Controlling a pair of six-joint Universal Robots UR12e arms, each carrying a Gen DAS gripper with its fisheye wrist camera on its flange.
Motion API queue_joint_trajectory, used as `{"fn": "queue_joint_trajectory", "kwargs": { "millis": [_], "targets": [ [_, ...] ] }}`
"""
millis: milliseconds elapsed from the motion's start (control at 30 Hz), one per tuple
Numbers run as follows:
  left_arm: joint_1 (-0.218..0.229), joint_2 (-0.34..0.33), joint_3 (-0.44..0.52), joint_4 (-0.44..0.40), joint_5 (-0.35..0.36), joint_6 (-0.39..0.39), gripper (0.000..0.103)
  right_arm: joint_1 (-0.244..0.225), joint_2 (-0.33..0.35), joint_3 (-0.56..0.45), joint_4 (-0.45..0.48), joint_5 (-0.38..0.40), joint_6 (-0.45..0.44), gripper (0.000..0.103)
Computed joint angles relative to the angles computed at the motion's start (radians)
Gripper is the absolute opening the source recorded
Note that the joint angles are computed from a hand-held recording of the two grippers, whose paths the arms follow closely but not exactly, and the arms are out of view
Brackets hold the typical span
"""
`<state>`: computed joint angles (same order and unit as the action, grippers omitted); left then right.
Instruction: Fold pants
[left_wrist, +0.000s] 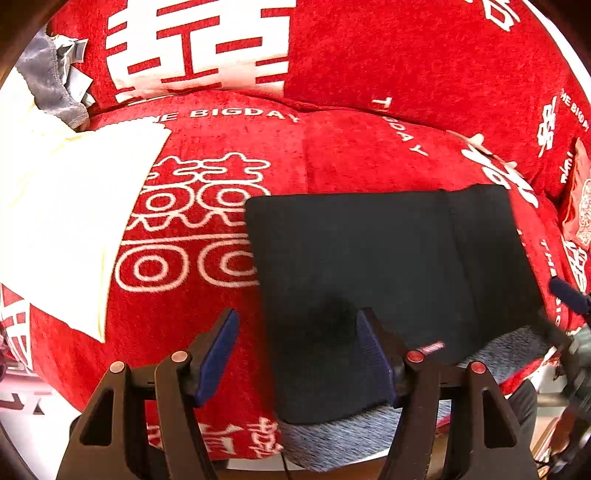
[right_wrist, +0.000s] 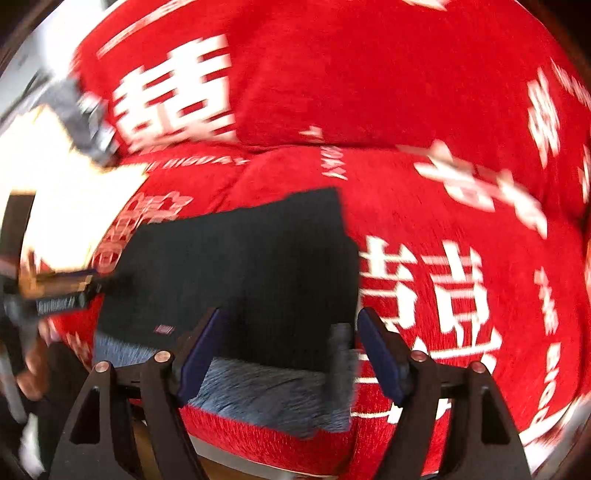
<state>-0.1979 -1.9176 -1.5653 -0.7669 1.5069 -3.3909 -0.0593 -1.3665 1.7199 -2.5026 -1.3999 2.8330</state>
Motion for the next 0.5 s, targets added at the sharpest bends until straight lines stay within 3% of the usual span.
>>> {"fn": "queue_joint_trajectory", "kwargs": {
  "millis": [133,267,500],
  "targets": [
    [-0.016,0.0,-0.01,0.027,-0.013,-0.015,0.067,0.032,-0.004,0.022,-0.011,-0.02,-0.093,0.078],
    [-0.036,-0.012,-0.018,0.033,0.026,0.006,0.067,0.04,0.011,0.035,-0.002,-0.079,-0.104,0.078],
    [-0.045,-0.015,-0.03,0.052,0.051,0.019,0.07,0.035,0.008,0.067,-0.03,-0.092,-0.117,0.081]
  ]
}}
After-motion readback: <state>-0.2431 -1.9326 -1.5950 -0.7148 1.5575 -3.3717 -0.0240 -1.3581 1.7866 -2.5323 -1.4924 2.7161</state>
